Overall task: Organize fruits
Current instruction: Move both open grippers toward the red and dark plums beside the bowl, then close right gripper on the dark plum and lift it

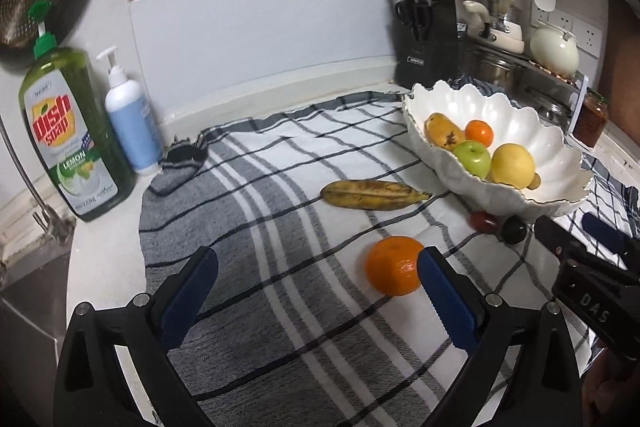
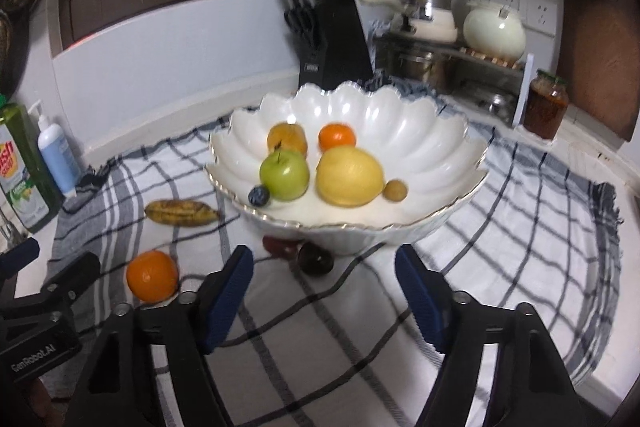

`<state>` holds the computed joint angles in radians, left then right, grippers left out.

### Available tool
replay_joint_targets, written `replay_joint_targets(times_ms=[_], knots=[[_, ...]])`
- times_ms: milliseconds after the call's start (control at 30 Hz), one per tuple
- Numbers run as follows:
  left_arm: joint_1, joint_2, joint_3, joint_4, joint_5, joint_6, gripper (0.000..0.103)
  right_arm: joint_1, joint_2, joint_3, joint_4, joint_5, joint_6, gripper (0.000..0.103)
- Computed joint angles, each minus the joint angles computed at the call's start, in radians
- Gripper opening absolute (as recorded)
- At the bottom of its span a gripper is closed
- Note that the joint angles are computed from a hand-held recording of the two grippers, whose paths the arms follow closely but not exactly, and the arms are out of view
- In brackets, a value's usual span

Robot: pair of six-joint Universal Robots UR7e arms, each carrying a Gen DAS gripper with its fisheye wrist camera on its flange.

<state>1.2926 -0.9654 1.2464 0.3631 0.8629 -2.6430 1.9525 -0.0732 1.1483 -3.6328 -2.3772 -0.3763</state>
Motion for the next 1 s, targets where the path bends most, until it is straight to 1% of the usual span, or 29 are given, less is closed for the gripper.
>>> replay_joint_targets(times_ms=[33,133,333,433,600,733,767,800,833,900,1000], knots=[[0.002,0.003,-0.004,0.002,0.002,0.0,0.101,-0.004,0.001,-0.005,0.021,0.001,0.015,0.065],[0.003,0.004,-0.003,-0.002,0.003,0.004,0.101,-0.014,0.002,-0.015,0.067,0.004,0.051,0.06],[0.008,0.017,-0.026,0.017,0.003,-0.007,0.101,-0.024,0.022,-0.066,0.114,-0.012,0.068,0.057],[0.012,0.026,-0.043,0.024,-0.001,-0.008,0.101,-0.026,0.035,-0.094,0.147,-0.031,0.089,0.057],[0.02,0.043,-0.07,0.049,0.005,-0.014,0.101,-0.026,0.062,-0.145,0.183,-0.07,0.102,0.054],[0.026,0.051,-0.083,0.065,0.01,-0.025,0.101,-0.028,0.072,-0.166,0.214,-0.077,0.13,0.052],[0.028,0.053,-0.086,0.069,0.012,-0.028,0.101,-0.029,0.072,-0.169,0.223,-0.076,0.137,0.05],[0.03,0.054,-0.088,0.073,0.015,-0.031,0.101,-0.032,0.072,-0.17,0.239,-0.071,0.149,0.045],[0.032,0.056,-0.092,0.076,0.017,-0.032,0.101,-0.035,0.07,-0.168,0.252,-0.063,0.159,0.036],[0.033,0.059,-0.095,0.081,0.019,-0.036,0.101,-0.039,0.066,-0.167,0.282,-0.05,0.186,0.033],[0.034,0.059,-0.094,0.083,0.024,-0.038,0.101,-0.04,0.063,-0.164,0.276,-0.038,0.194,0.033]])
